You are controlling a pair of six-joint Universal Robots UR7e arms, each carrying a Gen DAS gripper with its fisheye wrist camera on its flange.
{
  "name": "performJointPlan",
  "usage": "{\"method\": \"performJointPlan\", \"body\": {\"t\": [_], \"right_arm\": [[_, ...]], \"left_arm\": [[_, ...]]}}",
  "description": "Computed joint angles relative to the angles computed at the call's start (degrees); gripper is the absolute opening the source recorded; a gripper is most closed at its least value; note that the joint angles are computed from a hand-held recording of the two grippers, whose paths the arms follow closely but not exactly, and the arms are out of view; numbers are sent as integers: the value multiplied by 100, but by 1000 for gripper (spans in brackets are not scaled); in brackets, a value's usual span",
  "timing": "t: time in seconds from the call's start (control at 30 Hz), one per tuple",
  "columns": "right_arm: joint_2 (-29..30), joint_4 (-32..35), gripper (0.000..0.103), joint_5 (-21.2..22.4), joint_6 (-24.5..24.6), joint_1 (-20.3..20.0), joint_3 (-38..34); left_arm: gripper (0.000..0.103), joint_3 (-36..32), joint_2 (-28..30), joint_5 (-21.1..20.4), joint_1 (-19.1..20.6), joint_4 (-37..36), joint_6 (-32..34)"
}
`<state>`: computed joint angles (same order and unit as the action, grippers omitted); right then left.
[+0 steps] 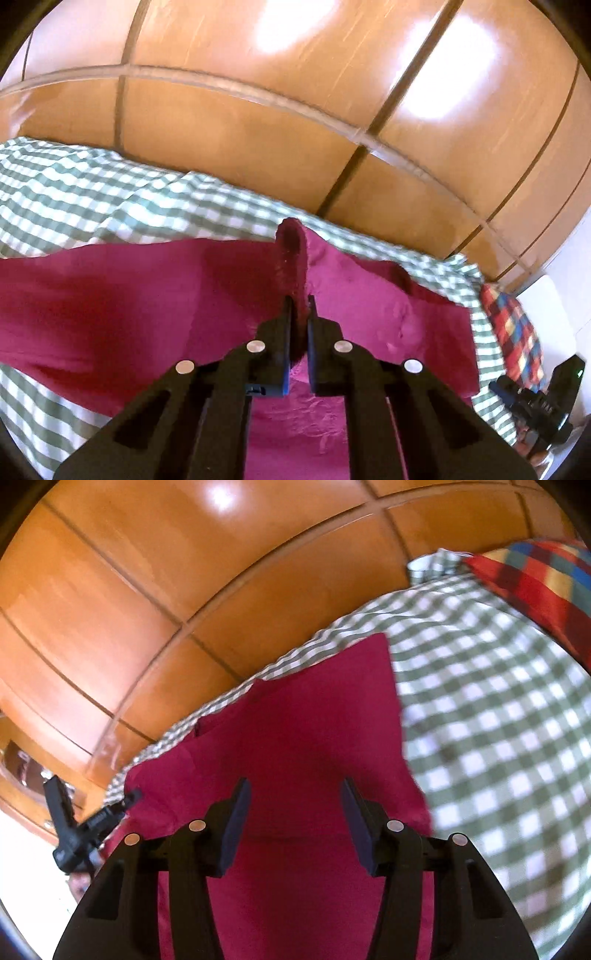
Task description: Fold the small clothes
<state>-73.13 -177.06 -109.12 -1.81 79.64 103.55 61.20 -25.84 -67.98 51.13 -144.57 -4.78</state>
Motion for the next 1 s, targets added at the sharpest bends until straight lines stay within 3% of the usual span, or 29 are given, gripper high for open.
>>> {"method": "performJointPlan", "body": {"t": [0.07, 0.13, 0.2, 0.3, 0.4, 0.47, 0.53, 0.6, 0.63, 0.7, 0.8, 0.9, 1.0], "right_arm": [[348, -21, 51, -539, -163, 111, -335], [588, 211, 51, -813, -100, 57, -642], [749, 440, 44, -976, 27, -41, -821], [989, -93, 43, -1365, -576, 48, -830], [1037, -276, 43, -1568, -787, 109, -784], [1086, -286, 43, -1852, -899, 203, -821], [1224, -536, 44, -2425, -1200, 454, -860], [1240, -1107, 50, -2418, -1658, 624, -686], [1234, -1277, 58, -2404, -1794, 694, -580], [1219, -1310, 60, -2363, -1887, 778, -376], [1406, -1523, 60, -2597, -2229, 833, -252], [1564, -1723, 70, -2735, -2340, 829, -226], [1551, -1434, 81, -2736, -2130, 790, -281]], "left_arm": [[6, 40, 45, 379, -31, 181, 176], [6, 114, 111, 781, -61, 274, 269], [6, 105, 213, 1111, -72, 272, 293], [8, 33, 352, 1353, -71, 340, 353], [12, 154, 454, 1751, -156, -42, 848], [20, 230, 389, 1717, -155, -74, 811], [30, 401, 152, 1420, -89, -10, 402], [31, 790, -205, 1214, -24, -230, 45], [31, 993, -371, 1168, 6, -346, -46], [30, 1402, -704, 1135, 85, -583, -208], [30, 2060, -1299, 1368, 256, -861, -524], [30, 2426, -1723, 1718, 464, -945, -907], [29, 2668, -2199, 1992, 769, -917, -1520]]}}
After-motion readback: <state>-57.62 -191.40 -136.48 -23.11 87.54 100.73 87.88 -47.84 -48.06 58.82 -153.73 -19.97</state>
